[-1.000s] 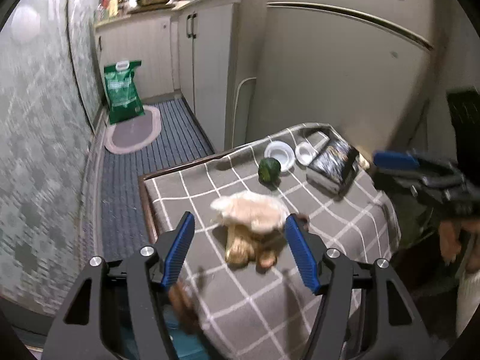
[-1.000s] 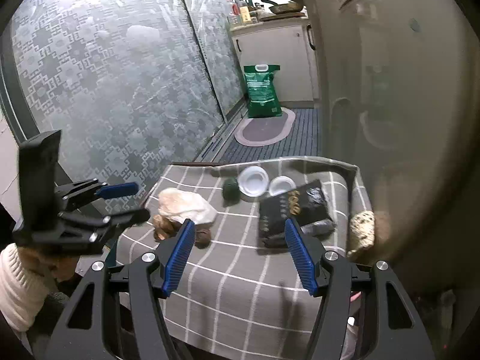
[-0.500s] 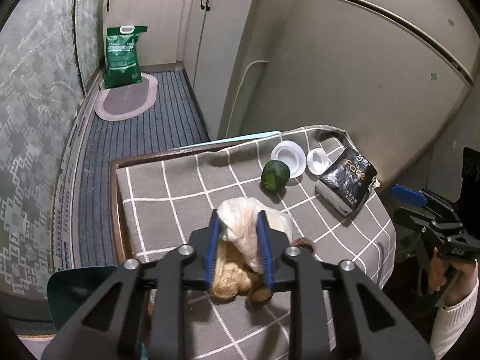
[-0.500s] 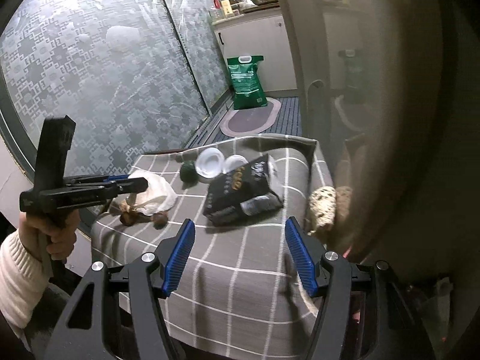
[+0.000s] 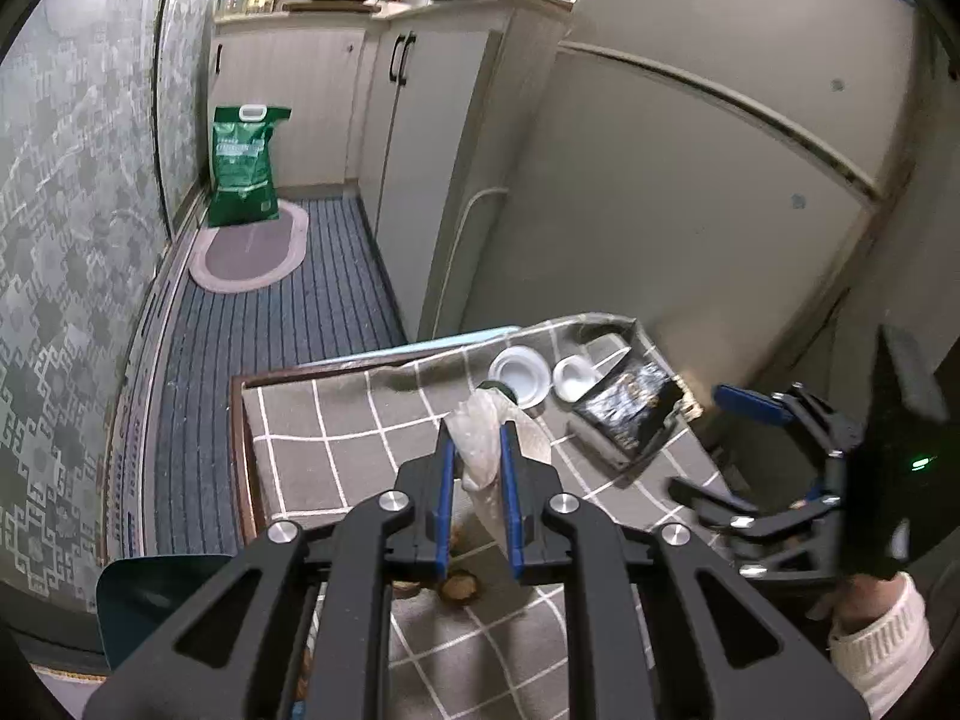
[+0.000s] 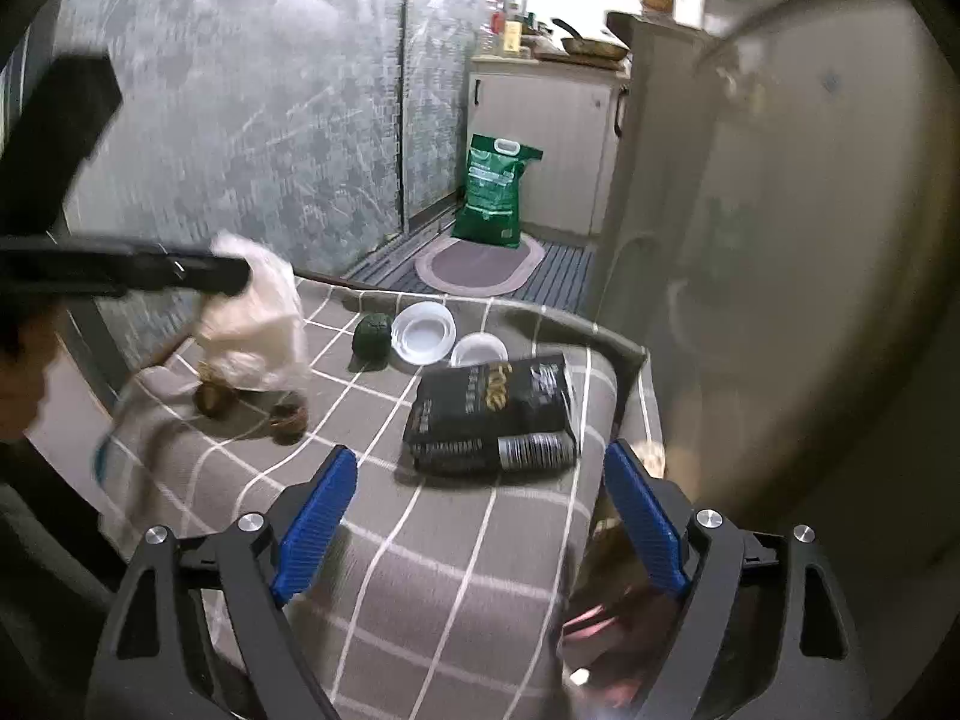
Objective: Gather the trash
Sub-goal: 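Grasp the black Face tissue pack with the right tool while left holds tissue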
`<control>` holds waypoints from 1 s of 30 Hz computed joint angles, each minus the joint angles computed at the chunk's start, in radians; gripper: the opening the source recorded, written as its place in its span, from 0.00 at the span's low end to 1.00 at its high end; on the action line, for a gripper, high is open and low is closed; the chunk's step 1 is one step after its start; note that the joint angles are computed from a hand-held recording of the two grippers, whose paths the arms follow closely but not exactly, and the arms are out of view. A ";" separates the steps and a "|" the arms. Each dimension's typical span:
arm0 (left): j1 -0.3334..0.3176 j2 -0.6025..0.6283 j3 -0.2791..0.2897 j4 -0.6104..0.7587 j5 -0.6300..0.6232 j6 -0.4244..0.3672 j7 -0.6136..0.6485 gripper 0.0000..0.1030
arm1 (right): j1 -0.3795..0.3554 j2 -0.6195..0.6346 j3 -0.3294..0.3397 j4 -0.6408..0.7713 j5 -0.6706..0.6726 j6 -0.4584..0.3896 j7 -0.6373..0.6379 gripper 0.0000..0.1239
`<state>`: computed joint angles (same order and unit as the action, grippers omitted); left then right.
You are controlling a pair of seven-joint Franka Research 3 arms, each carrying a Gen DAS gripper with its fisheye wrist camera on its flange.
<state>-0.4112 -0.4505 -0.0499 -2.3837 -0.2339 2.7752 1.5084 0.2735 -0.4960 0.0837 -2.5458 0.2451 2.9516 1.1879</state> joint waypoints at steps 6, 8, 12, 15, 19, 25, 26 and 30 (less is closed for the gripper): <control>-0.043 -0.041 0.035 -0.023 -0.051 0.025 0.042 0.15 | -0.126 0.086 0.120 0.036 -0.133 0.024 0.097 0.75; -0.050 -0.055 0.043 -0.034 -0.061 0.029 0.049 0.15 | -0.165 0.107 0.152 0.047 -0.188 0.030 0.146 0.75; -0.057 -0.083 0.058 -0.052 -0.071 0.030 0.061 0.15 | -0.191 0.149 0.172 0.081 -0.259 0.038 0.228 0.75; -0.057 -0.108 0.068 -0.071 -0.073 0.029 0.064 0.15 | -0.204 0.161 0.181 0.101 -0.307 0.020 0.287 0.65; -0.047 -0.139 0.073 -0.094 -0.061 0.028 0.059 0.15 | -0.232 0.167 0.204 0.123 -0.392 -0.002 0.380 0.58; -0.030 -0.194 0.088 -0.132 -0.037 0.029 0.041 0.15 | -0.175 0.136 0.168 0.120 -0.408 -0.017 0.430 0.58; -0.027 -0.200 0.092 -0.136 -0.032 0.028 0.039 0.15 | -0.164 0.129 0.161 0.115 -0.401 -0.015 0.427 0.58; -0.004 -0.226 0.098 -0.156 -0.009 0.021 0.022 0.15 | -0.068 0.116 0.105 0.122 -0.312 -0.022 0.373 0.58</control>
